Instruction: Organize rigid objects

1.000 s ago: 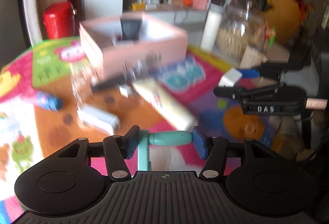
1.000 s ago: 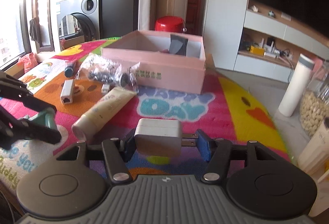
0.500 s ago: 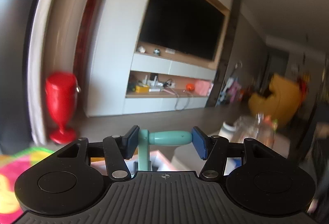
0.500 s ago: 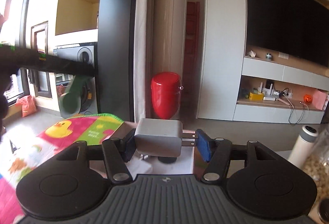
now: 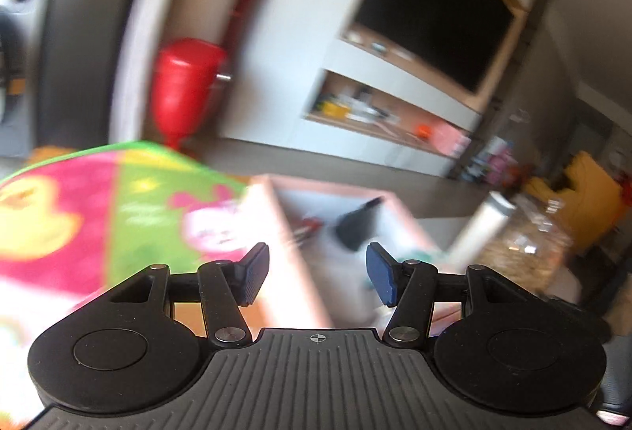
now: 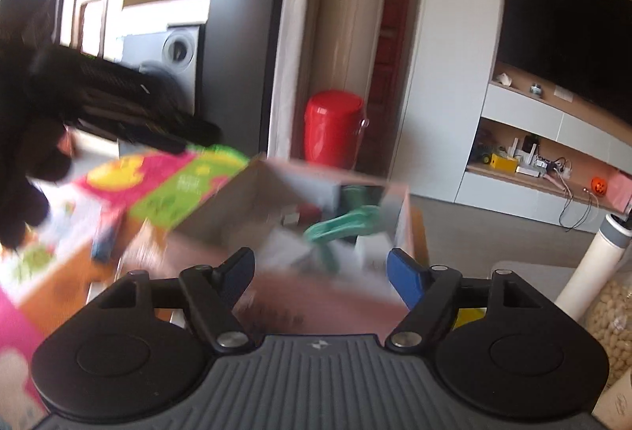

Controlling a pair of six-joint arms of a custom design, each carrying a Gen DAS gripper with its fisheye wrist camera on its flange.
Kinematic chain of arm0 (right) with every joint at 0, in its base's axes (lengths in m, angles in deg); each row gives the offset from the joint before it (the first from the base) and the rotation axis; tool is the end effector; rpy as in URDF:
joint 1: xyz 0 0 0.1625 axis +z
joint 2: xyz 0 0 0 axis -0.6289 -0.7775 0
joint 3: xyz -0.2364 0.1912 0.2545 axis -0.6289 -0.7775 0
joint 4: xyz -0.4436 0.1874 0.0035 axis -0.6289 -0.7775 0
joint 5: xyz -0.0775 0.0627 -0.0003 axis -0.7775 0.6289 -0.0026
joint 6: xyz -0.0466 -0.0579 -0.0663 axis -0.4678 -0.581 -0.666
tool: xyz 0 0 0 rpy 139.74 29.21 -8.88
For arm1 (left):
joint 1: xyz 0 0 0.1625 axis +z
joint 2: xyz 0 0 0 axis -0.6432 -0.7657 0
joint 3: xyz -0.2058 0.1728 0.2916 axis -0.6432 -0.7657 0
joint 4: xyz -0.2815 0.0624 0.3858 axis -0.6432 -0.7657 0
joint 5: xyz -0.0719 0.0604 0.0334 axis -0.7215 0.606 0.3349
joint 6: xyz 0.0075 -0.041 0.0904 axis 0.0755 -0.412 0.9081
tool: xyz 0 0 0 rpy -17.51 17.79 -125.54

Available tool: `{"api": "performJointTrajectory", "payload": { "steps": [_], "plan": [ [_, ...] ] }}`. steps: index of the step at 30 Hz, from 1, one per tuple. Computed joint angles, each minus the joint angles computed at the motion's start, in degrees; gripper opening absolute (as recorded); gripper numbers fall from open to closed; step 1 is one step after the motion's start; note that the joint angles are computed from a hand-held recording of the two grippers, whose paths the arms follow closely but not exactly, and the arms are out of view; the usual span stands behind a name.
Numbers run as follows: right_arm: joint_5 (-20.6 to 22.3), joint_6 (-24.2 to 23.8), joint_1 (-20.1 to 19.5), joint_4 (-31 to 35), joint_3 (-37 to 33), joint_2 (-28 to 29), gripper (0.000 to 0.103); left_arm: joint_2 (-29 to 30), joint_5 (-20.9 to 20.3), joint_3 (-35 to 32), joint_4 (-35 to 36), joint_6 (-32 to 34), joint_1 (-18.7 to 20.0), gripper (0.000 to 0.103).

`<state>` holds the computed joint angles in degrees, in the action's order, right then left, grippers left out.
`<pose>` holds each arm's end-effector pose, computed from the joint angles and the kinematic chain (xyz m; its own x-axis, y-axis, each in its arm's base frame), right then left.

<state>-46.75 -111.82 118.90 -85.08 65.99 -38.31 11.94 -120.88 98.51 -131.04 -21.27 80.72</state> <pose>0.0237 -0.6440 0.3688 -0.5345 -0.4041 0.7423 -0.8364 0.3791 -0.3959 -0.4127 -0.6213 0.0271 -0.9074 0.1556 -0.3904 0.4091 0.5394 -0.7360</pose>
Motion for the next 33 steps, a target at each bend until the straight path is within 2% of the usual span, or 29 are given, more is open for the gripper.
{"api": "performJointTrajectory", "payload": {
  "steps": [3, 6, 9, 11, 16, 19, 24, 26, 29, 33],
  "plan": [
    [1.5, -3.2, -1.0, 0.2, 3.9, -2.3, 0.075, -3.1, 6.3, 7.0, -0.5, -6.1, -1.8, 0.059],
    [1.7, -3.3, -1.6, 1.5, 6.8, -4.1, 0.075, -6.4, 10.2, 12.2, 2.0, -13.5, -2.4, 0.059],
    [1.5, -1.9, -2.3, 0.9, 8.6, -4.7, 0.075, -9.9, 10.7, 16.2, 5.2, -21.0, -1.9, 0.059],
    [1.4, 0.1, -2.6, 0.6, 8.8, -4.6, 0.075, -10.5, 10.7, 16.9, 6.2, -23.1, -1.7, 0.059],
    [0.5, 4.9, -3.0, 0.6, 7.6, -3.7, 0.075, -9.8, 7.6, 16.2, 6.1, -21.8, -1.6, 0.059],
    [0.0, 7.8, -3.2, 0.7, 6.9, -3.2, 0.077, -8.6, 4.0, 14.8, 6.9, -20.4, -1.5, 0.058],
    [0.3, 8.6, -3.4, 0.6, 6.9, -3.1, 0.078, -5.8, 1.3, 11.5, 12.7, -17.0, -2.5, 0.058],
    [0.5, 8.6, -3.5, 0.2, 7.1, -3.1, 0.078, -4.6, 2.1, 10.2, 14.8, -16.2, -3.1, 0.058],
    [0.9, 8.9, -3.7, -0.3, 7.2, -3.2, 0.079, -3.4, 6.0, 8.4, 21.3, -17.4, -3.9, 0.056],
    [1.3, 9.1, -3.8, -0.4, 7.2, -3.2, 0.079, -3.5, 5.3, 8.4, 24.0, -20.1, -3.9, 0.055]
  ]
}}
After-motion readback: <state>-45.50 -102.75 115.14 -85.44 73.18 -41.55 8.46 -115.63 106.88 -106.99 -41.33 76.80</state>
